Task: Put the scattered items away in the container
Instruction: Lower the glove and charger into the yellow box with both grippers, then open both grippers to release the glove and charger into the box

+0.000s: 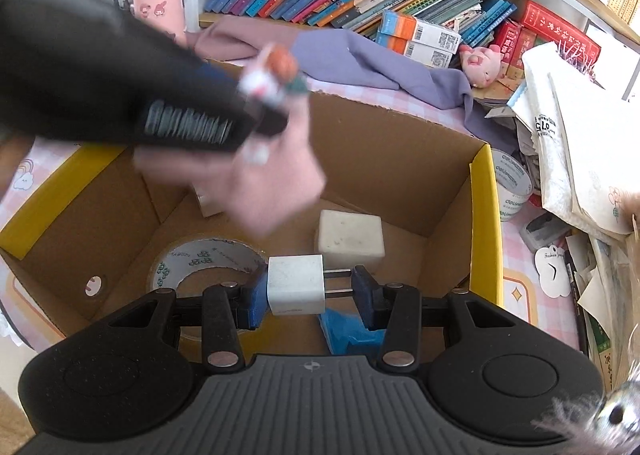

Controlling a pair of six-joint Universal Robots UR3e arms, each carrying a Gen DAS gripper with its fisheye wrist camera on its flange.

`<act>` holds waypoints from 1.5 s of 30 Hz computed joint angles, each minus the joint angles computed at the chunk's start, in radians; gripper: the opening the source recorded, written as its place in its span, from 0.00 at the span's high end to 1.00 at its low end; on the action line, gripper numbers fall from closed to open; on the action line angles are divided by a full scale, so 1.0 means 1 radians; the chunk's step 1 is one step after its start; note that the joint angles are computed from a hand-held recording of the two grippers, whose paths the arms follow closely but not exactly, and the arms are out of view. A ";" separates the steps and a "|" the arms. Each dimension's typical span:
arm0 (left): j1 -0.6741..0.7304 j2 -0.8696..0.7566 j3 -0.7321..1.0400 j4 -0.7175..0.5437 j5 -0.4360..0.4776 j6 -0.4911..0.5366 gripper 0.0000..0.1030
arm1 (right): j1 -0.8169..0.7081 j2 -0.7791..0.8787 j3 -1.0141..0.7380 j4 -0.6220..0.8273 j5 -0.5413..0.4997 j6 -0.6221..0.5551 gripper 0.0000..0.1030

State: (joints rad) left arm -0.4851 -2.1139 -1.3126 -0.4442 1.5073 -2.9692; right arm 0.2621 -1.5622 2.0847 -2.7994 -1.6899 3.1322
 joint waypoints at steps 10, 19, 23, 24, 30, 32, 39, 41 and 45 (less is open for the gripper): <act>-0.011 -0.033 0.019 -0.076 0.001 0.027 0.83 | -0.053 -0.003 -0.017 -0.009 0.016 -0.001 0.60; -0.012 -0.025 -0.004 -0.073 0.007 0.017 0.81 | -0.078 0.020 -0.035 0.024 0.052 -0.022 0.60; -0.014 -0.029 0.008 -0.090 0.007 0.024 0.81 | -0.076 0.021 -0.041 0.035 0.055 -0.025 0.60; -0.014 -0.031 0.012 -0.097 0.008 0.025 0.80 | -0.079 0.020 -0.041 0.037 0.060 -0.026 0.60; -0.024 -0.021 -0.011 -0.050 0.045 0.009 0.42 | -0.096 0.009 -0.024 0.015 0.089 -0.025 0.55; -0.020 -0.013 -0.023 -0.038 0.047 -0.002 0.38 | -0.098 0.004 -0.010 -0.011 0.095 -0.024 0.54; -0.009 0.042 -0.089 0.001 0.050 -0.027 0.34 | -0.077 -0.025 0.029 -0.076 0.079 0.020 0.48; -0.008 0.060 -0.106 0.013 0.051 -0.036 0.34 | -0.068 -0.037 0.037 -0.094 0.070 0.030 0.47; -0.006 0.114 -0.164 0.059 0.051 -0.059 0.29 | -0.043 -0.069 0.062 -0.138 0.028 0.067 0.37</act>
